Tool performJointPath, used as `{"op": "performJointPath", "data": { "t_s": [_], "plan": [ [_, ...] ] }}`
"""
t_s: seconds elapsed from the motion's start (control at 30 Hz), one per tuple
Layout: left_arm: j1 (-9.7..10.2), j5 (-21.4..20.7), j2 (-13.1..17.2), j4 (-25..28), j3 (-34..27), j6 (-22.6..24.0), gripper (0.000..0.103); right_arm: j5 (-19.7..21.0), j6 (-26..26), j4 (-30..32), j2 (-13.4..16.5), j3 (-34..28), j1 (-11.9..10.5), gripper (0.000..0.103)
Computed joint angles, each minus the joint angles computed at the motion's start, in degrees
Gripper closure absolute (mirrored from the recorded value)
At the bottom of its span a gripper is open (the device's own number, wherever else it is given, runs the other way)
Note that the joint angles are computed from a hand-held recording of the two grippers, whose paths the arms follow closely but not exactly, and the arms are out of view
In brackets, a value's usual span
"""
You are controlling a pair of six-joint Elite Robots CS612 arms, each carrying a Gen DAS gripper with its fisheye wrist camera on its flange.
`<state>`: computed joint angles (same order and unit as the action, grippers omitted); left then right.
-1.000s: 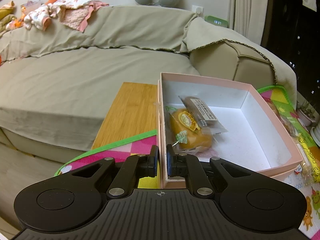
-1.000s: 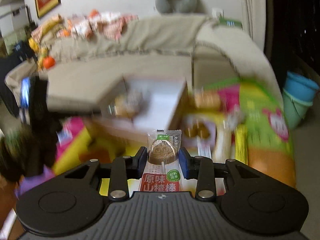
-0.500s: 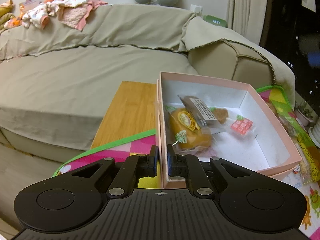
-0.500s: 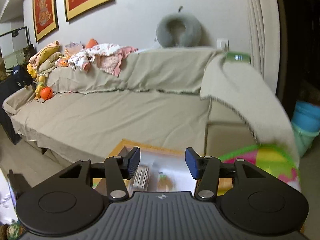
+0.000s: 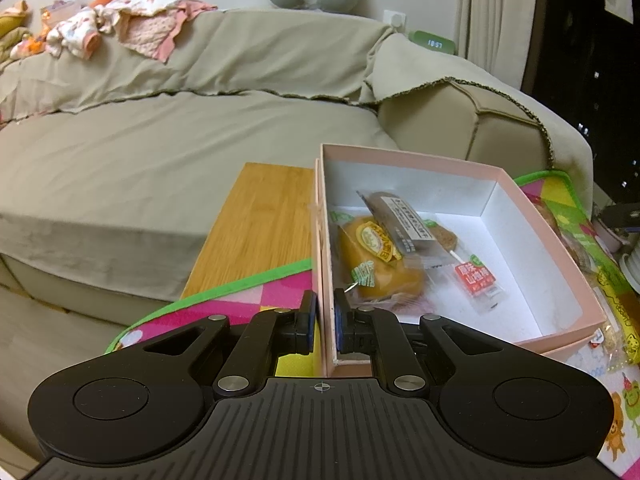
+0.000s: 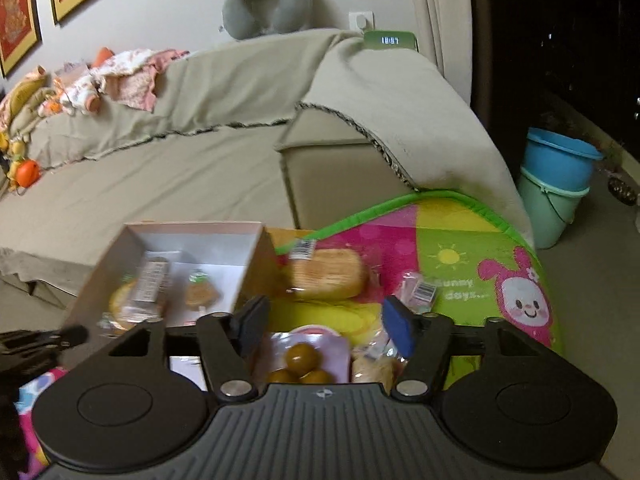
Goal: Organize objects
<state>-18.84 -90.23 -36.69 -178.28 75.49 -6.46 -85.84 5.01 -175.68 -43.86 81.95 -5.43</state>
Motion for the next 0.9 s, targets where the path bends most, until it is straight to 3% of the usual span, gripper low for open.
{"op": "performJointPath", "data": {
  "t_s": [0.07, 0.2, 0.3, 0.47, 0.6, 0.77, 0.83, 0.9],
  "plan": [
    [-0.01, 0.1, 0.0, -0.1, 0.0, 0.1, 0.092, 1.1, 1.0, 1.6, 1.5, -1.9, -0.2, 0.029],
    [-0.02, 0.2, 0.0, -0.1, 0.1, 0.3, 0.092, 4.6, 7.8, 4.1, 4.8, -6.7, -1.1, 0.022],
    [-0.04, 0.2, -0.1, -0.1, 0.2, 0.6, 0.092, 2.4, 12.4, 4.7, 8.2, -11.9, -0.9, 0.016],
    [0.06, -0.1, -0.1, 0.0, 0.2, 1.1, 0.092, 1.0, 17.0, 11.6, 13.0, -20.5, -1.1, 0.015],
    [0.21, -0.8, 0.0, 0.1, 0.0, 1.1, 0.092, 6.3, 19.5, 14.0, 13.9, -21.6, -2.2, 0.020],
    [0.25, -1.0, 0.0, -0.1, 0.0, 0.9, 0.091, 14.2, 14.8, 13.6, 10.6, -15.9, -3.5, 0.024],
    [0.33, -1.3, 0.0, -0.3, 0.0, 0.7, 0.091, 15.5, 9.4, 14.2, 9.3, -14.1, -3.6, 0.024],
    [0.39, -1.5, 0.0, -0.4, 0.0, 0.6, 0.091, 13.5, 3.5, 12.9, 7.9, -12.2, -3.2, 0.024]
  ]
}}
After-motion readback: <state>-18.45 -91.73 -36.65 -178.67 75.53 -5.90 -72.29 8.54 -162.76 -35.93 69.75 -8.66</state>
